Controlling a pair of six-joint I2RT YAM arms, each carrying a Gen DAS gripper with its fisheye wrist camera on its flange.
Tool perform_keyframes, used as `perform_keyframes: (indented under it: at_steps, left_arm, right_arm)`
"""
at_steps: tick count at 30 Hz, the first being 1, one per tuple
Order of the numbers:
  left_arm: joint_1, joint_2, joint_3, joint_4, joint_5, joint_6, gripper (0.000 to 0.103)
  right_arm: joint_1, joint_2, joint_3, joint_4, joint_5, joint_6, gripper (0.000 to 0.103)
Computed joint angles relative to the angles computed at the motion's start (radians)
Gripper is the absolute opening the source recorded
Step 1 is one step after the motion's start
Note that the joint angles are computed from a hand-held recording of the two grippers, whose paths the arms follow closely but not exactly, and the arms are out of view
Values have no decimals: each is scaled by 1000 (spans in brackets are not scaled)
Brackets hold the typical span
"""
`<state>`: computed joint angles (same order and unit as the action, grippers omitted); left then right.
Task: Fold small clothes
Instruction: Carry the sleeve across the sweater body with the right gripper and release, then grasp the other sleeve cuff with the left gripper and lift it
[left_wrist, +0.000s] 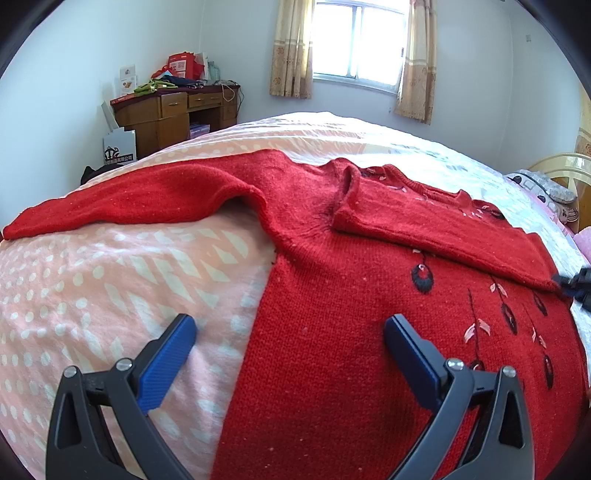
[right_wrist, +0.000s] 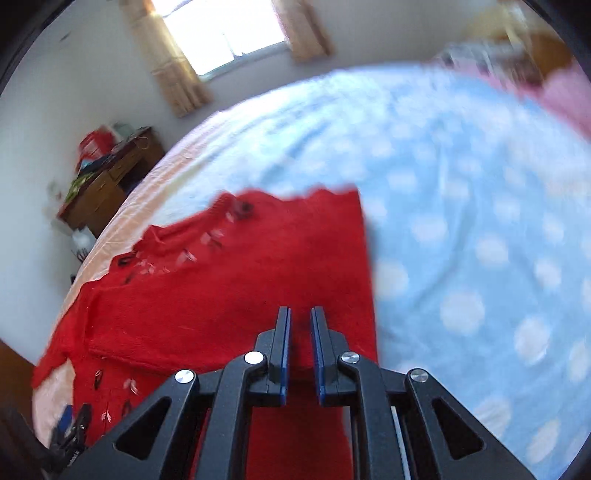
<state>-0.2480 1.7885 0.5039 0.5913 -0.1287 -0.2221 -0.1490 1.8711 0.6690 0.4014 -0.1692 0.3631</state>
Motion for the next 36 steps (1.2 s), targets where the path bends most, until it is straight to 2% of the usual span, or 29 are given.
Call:
perform_keyframes:
  at_steps: [2, 4, 7, 10, 13, 15, 19, 21, 25, 26, 30, 34, 36]
  left_arm:
    - [-8, 1, 2, -2, -9, -3, 103]
    - [-8, -1, 2, -4, -8, -4, 103]
    - [-7, -4, 2, -12, -8, -3, 103]
    - [0, -19, 11, -54, 5, -2, 103]
    - [52, -91, 34, -190, 85, 14, 103]
    - [112, -141, 20, -213, 132, -4, 103]
    - [352, -227, 49, -287, 225, -32, 103]
    - [507, -196, 131, -339, 289, -36, 102]
    - [703, -78, 320, -405, 296, -48, 100]
    - [725, -47, 357, -407, 280, -56, 100]
    - [778, 80, 490, -433, 232, -62, 87]
    - [818, 221, 633, -536, 303, -138, 80]
    - [813, 231, 622, -502, 295, -160, 78]
  right_arm:
    - [34, 10, -41, 101, 70, -42, 11]
    - [98, -3, -41, 91, 185, -67, 11]
    - [148, 9, -36, 98, 264, -77, 14]
    - [134, 19, -67, 162, 232, -83, 22]
    - [111, 16, -93, 203, 184, -74, 23]
    - [106, 21, -99, 219, 170, -68, 23]
    - [111, 24, -99, 223, 176, -68, 25]
    - [114, 23, -100, 225, 177, -72, 26]
    - [114, 24, -102, 230, 176, -73, 27]
    - [116, 25, -102, 229, 179, -74, 27]
    - [122, 25, -99, 224, 192, -77, 27]
    - [124, 25, -98, 221, 195, -77, 27]
    - [124, 24, -98, 222, 194, -77, 28]
